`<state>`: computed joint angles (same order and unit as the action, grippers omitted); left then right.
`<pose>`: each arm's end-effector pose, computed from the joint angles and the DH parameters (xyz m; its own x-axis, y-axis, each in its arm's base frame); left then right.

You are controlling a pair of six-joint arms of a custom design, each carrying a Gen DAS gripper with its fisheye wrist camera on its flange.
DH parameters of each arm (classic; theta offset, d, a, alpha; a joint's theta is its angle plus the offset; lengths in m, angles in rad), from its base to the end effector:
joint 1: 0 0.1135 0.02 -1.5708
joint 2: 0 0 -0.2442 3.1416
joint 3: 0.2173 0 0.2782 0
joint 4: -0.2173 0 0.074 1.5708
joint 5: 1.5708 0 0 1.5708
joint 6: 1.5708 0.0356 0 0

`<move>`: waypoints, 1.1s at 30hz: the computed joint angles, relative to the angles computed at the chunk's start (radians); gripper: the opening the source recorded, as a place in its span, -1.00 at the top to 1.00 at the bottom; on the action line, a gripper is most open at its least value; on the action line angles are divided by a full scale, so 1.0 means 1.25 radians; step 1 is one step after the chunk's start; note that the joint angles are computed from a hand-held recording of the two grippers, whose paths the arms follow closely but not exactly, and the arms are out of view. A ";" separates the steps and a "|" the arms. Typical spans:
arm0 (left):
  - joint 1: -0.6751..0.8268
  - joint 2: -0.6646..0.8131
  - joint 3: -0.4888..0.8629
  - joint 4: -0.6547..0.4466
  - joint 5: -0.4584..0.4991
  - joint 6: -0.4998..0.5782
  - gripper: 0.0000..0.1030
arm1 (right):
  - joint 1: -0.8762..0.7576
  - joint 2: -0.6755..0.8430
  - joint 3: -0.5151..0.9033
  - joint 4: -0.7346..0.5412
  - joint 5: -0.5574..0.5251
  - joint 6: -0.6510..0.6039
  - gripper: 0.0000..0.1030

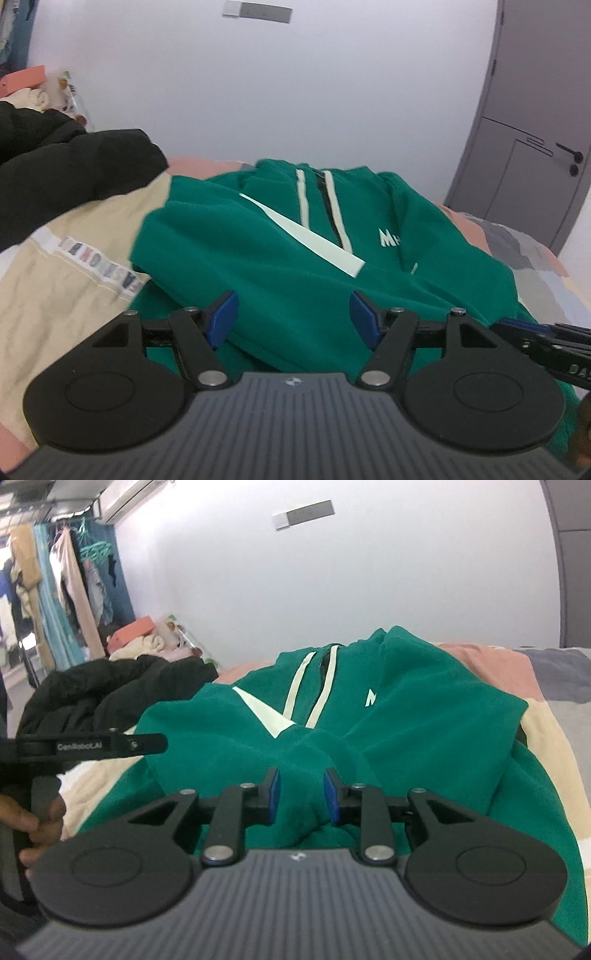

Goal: Fold large clothes

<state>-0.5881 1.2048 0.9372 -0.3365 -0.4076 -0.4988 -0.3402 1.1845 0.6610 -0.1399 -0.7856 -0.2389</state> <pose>0.2560 -0.1537 0.2669 -0.5288 -0.1752 -0.8305 -0.0172 0.9805 -0.1960 0.2642 -0.0668 0.1948 -0.4955 -0.0021 -0.8686 -0.4185 0.8768 0.2367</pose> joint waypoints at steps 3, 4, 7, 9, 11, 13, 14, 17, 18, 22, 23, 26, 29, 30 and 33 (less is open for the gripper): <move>0.006 0.029 -0.008 0.031 0.049 0.002 -0.39 | 0.014 0.030 0.003 0.008 0.025 0.002 0.43; 0.009 0.045 -0.007 0.038 0.066 0.003 -0.39 | 0.018 0.044 0.008 0.007 0.033 0.001 0.43; 0.015 0.101 0.006 0.045 0.095 -0.002 -0.39 | 0.023 0.094 0.025 0.005 0.039 -0.001 0.46; 0.021 0.148 0.030 0.023 0.114 -0.010 -0.39 | 0.017 0.119 0.028 0.000 0.022 -0.016 0.49; 0.036 0.179 0.042 0.019 0.145 -0.019 -0.39 | 0.018 0.137 0.029 -0.005 0.020 -0.027 0.49; 0.047 0.190 0.041 0.028 0.162 -0.032 -0.40 | 0.020 0.146 0.031 -0.004 0.017 -0.019 0.49; 0.048 0.190 0.043 0.028 0.162 -0.033 -0.40 | 0.022 0.149 0.030 0.000 0.017 -0.018 0.49; 0.045 0.179 0.046 0.017 0.162 -0.047 -0.43 | 0.027 0.142 0.018 0.014 0.024 -0.019 0.50; 0.045 0.174 0.045 0.016 0.166 -0.052 -0.45 | 0.026 0.133 0.012 0.014 0.025 -0.022 0.50; 0.039 0.120 0.037 -0.018 0.167 -0.090 -0.45 | 0.007 0.067 -0.004 -0.022 0.020 -0.042 0.48; 0.037 0.097 0.033 -0.034 0.167 -0.104 -0.45 | -0.002 0.042 -0.006 -0.044 0.020 -0.039 0.44; 0.027 0.008 -0.001 -0.050 0.186 -0.115 -0.49 | -0.032 -0.019 0.003 -0.113 -0.001 -0.013 0.02; -0.002 -0.042 0.006 -0.093 0.177 -0.090 -0.53 | -0.055 -0.044 0.031 -0.156 -0.043 0.015 -0.21; -0.006 -0.041 0.025 -0.111 0.171 -0.077 -0.53 | -0.055 -0.038 0.057 -0.184 -0.050 0.021 -0.21; 0.027 -0.010 0.090 -0.126 0.207 -0.069 -0.53 | -0.030 0.031 0.188 -0.288 -0.046 0.005 -0.21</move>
